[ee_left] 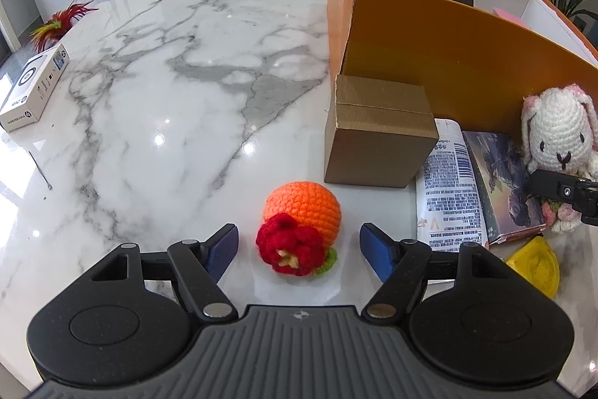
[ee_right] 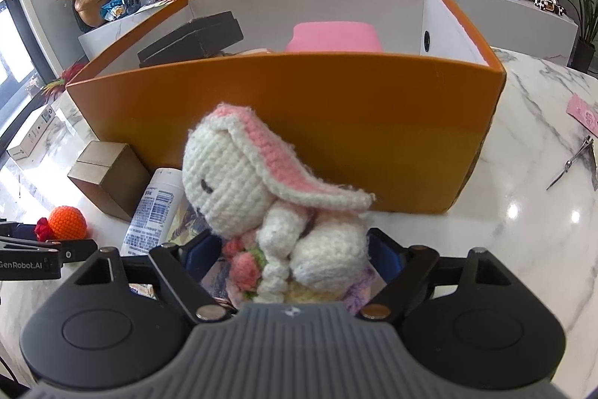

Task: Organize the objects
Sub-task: 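Grasp the crochet ball with the left tool while the right tool grasps the white bunny plush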

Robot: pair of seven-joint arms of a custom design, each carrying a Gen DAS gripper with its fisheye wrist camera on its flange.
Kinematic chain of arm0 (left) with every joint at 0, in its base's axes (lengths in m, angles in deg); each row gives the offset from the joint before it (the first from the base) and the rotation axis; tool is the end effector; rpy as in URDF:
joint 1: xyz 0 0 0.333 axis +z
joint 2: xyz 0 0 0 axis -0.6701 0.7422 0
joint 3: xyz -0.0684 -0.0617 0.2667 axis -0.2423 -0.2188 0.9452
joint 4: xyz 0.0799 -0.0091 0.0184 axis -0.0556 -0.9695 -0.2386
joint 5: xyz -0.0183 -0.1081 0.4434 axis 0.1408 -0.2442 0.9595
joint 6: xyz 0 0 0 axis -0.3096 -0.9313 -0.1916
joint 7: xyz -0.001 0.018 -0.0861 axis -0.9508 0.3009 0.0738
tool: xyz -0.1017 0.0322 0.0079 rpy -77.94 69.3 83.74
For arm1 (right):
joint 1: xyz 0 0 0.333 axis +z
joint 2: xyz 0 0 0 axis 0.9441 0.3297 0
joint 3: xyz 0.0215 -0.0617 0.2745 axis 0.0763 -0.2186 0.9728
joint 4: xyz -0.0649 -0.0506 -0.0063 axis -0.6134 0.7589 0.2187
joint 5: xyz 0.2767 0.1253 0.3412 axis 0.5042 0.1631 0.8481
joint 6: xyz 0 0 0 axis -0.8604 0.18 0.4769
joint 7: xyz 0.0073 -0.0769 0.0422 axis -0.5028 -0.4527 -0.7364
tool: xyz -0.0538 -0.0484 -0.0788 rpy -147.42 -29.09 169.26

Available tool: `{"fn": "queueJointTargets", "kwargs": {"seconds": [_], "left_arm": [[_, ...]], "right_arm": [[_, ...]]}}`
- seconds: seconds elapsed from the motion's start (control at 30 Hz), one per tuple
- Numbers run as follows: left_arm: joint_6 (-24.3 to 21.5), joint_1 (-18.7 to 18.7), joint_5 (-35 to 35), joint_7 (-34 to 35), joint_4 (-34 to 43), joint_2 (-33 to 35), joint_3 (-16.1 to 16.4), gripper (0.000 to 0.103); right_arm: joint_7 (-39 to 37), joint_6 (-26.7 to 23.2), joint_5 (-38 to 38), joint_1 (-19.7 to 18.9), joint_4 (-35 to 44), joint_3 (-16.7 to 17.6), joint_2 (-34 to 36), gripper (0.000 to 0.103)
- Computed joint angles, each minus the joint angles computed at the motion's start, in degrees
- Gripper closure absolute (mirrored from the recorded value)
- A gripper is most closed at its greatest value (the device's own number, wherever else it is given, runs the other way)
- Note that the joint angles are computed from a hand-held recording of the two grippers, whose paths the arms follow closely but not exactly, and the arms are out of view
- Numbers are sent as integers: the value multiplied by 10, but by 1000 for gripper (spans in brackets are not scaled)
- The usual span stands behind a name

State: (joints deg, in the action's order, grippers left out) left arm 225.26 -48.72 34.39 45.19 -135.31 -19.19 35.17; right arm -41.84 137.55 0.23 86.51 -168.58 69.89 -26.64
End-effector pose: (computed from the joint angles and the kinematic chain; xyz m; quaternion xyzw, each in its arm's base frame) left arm 0.4269 -0.1319 0.3906 -0.8047 0.5298 -0.1561 0.2176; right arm 0.5582 0.1243 0.4181 -0.7917 0.4945 -0.1187 0.3384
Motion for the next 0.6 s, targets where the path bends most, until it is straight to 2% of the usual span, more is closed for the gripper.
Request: {"fn": "queueJointTargets", "kwargs": {"seconds": [0.2,0.27,0.4,0.47,0.6], "left_arm": [[0,2,4,-3,-3,-5,-1,32],[3,2,2,-5,-6,-9,1,38],[10,1,2,-3,-12,-15,3,47],[13,1,1,-1,-13,-16,3,56],[14,2,0,0,-14,-17,2,57]], "right_arm": [[2,-11,1,-2,3,-2,1,28],[1,-20,4,-2,5,-4,1,34],[1,-22,2,-4,6,-2,1,36],[2,-22,2,-5,6,-2,1,36],[2,-26,4,-6,6,-3,0,37]]}}
